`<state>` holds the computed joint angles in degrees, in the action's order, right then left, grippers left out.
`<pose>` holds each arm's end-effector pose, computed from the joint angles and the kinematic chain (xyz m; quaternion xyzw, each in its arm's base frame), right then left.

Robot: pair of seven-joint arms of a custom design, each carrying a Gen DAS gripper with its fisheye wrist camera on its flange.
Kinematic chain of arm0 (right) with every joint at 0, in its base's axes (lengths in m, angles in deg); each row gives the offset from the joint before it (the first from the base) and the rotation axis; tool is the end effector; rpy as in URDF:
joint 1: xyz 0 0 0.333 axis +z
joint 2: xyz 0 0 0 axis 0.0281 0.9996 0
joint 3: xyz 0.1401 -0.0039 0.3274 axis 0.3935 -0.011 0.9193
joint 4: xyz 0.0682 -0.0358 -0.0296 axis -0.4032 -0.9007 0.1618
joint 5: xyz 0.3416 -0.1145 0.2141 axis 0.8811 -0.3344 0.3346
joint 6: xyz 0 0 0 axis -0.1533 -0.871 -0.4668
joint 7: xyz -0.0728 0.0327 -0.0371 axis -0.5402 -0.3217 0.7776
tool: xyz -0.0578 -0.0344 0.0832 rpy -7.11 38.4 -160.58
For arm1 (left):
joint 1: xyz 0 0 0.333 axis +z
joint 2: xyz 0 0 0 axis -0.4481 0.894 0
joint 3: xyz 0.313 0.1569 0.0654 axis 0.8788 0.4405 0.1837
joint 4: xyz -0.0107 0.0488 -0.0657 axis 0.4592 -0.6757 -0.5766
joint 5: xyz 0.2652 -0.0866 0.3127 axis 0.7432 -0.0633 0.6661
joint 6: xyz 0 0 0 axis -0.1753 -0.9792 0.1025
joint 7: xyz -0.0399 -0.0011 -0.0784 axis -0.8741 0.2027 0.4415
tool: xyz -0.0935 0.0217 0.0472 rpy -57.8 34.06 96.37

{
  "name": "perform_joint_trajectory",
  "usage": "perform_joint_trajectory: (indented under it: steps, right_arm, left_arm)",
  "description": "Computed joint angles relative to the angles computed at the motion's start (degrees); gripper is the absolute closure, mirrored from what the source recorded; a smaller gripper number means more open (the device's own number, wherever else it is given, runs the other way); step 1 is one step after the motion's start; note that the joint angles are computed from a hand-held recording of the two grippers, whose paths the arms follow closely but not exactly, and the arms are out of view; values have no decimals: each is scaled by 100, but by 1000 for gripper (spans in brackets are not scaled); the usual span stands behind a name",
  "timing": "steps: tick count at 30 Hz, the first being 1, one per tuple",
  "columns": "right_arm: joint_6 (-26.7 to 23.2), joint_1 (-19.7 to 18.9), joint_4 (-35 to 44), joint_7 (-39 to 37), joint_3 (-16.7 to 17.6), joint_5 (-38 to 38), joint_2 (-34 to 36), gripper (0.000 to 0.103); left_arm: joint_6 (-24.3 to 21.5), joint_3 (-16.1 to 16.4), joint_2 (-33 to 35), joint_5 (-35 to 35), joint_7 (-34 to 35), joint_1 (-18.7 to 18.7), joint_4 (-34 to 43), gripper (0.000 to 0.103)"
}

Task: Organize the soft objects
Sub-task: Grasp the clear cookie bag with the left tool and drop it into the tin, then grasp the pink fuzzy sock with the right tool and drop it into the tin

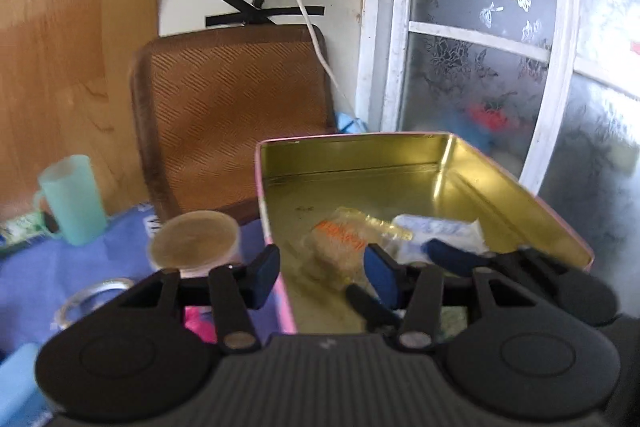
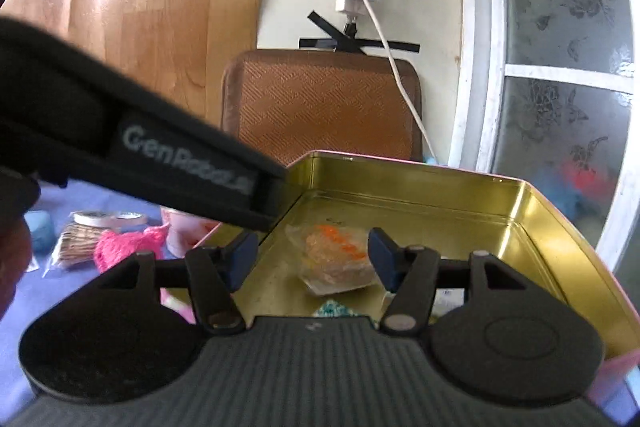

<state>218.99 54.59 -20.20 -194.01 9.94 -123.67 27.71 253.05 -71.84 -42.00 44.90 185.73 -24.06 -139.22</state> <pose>0.6222 0.5720 0.3062 -0.5179 0.6039 -0.4601 0.3942 0.7001 -0.3095 0.3919 -0.3708 0.7955 -0.4348 0.2018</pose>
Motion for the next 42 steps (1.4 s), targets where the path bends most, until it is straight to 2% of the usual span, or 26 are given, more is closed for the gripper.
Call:
perform_joint_trajectory:
  steps: [3,6,9,12,18,24,35,42]
  right_arm:
    - [-38,149,-390,562,-18,-188,-229,40]
    - [-360,286,-656,939,108,-278,-393,40]
    - [-634,334,-963,1307,254,-352,-599,40]
    - [-834,329,-1267,1907,408,-454,-802,40]
    - [-876,166,-1442,2626,705,-547,-945,40]
    - [-840,135,-1151,2409,794,-399,-792,40]
    - [-570,272,-446,1773,604,-84,-398,40]
    - [-341,350,0,1343,429,187,-130,40]
  left_arm:
    - [-50,242,-315,-80,-133,-103,-307,56]
    - [10,624,-637,-132,-252,-342,-611,56]
    - [5,450,-794,-151,-257,-109,-845,56]
    - [122,84,-917,-151,-196,299,-1147,56]
    - [327,-354,-1073,119,-276,906,-1636,56]
    - [426,-591,-1111,448,-550,1368,-1928,56]
    - [581,-680,-1058,1128,-1138,1849,-2175,56]
    - [632,-532,-983,1343,-1424,1929,-2186,56]
